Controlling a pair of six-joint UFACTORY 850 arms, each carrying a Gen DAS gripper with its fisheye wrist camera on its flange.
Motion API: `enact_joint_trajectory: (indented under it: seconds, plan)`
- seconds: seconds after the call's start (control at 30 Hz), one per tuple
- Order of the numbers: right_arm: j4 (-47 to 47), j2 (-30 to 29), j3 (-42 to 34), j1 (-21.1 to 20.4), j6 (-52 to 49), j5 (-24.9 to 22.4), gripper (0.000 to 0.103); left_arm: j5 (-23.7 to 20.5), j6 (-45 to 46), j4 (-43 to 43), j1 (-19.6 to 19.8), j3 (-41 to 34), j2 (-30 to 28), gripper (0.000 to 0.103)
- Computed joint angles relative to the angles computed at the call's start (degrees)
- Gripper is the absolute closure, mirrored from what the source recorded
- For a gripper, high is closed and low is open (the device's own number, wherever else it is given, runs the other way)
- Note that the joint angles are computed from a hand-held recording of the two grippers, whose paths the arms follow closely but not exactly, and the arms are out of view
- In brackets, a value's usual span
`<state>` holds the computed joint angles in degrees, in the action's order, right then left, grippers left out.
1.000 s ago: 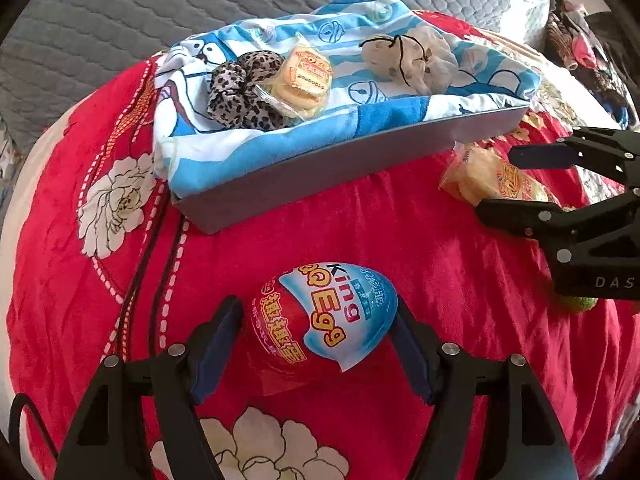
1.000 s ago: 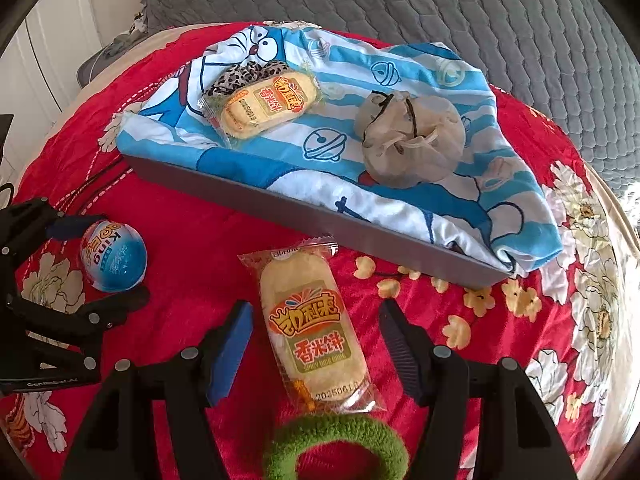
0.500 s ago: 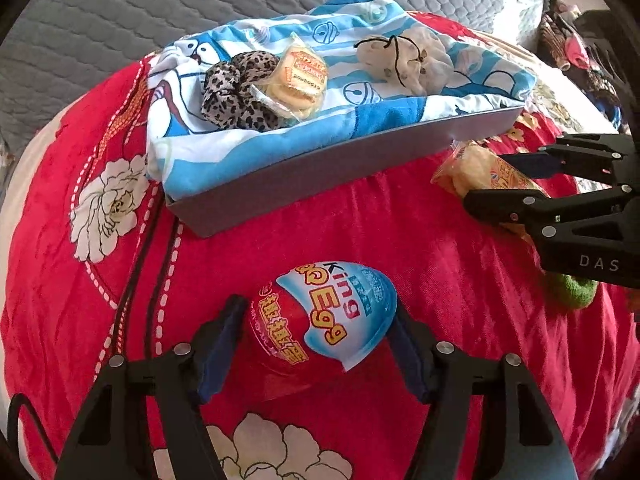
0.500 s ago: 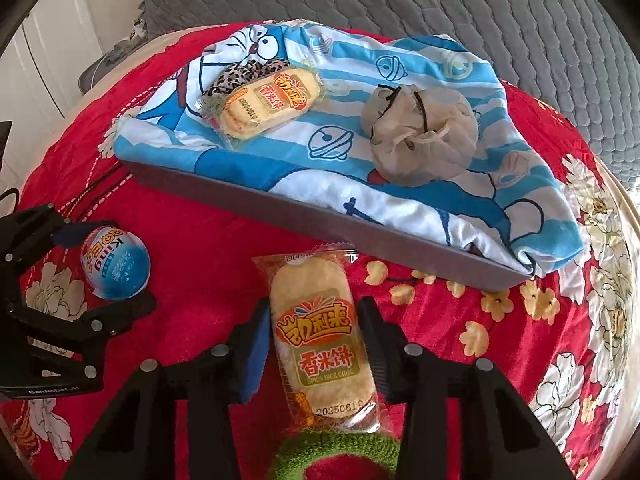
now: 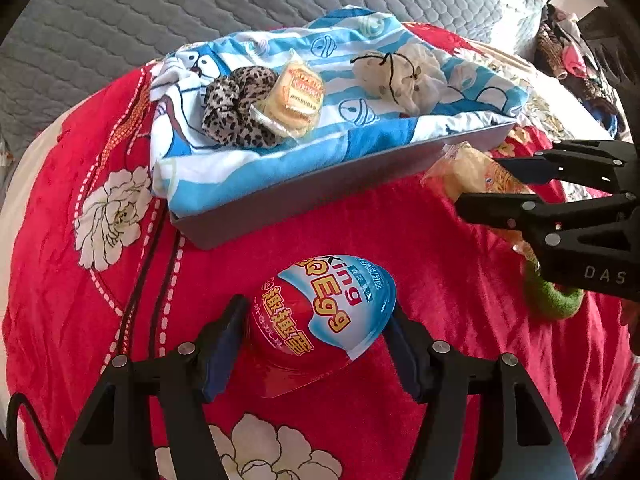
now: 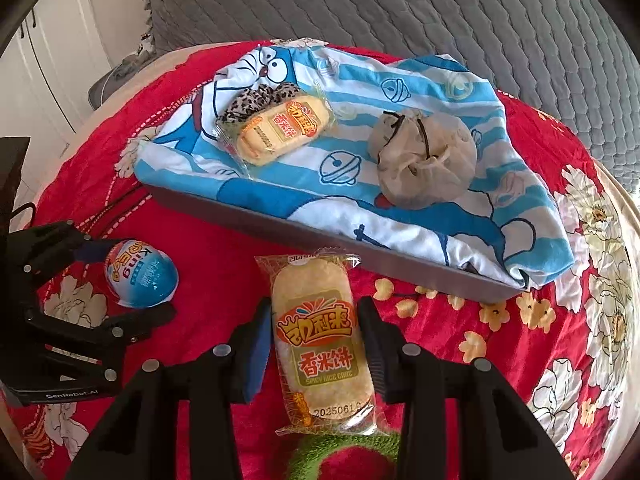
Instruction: Organize objects
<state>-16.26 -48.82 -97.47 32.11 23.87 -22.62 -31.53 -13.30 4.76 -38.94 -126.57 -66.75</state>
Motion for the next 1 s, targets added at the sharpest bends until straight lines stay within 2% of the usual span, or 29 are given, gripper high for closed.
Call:
enact_joint_trajectory:
  seconds: [1.0]
  plan:
    - [-4.4,4.8,2.9,1.3,4.3,1.4,0.061,3.1,-5.0,4.7,-0.5,4.5,5.2,0.035]
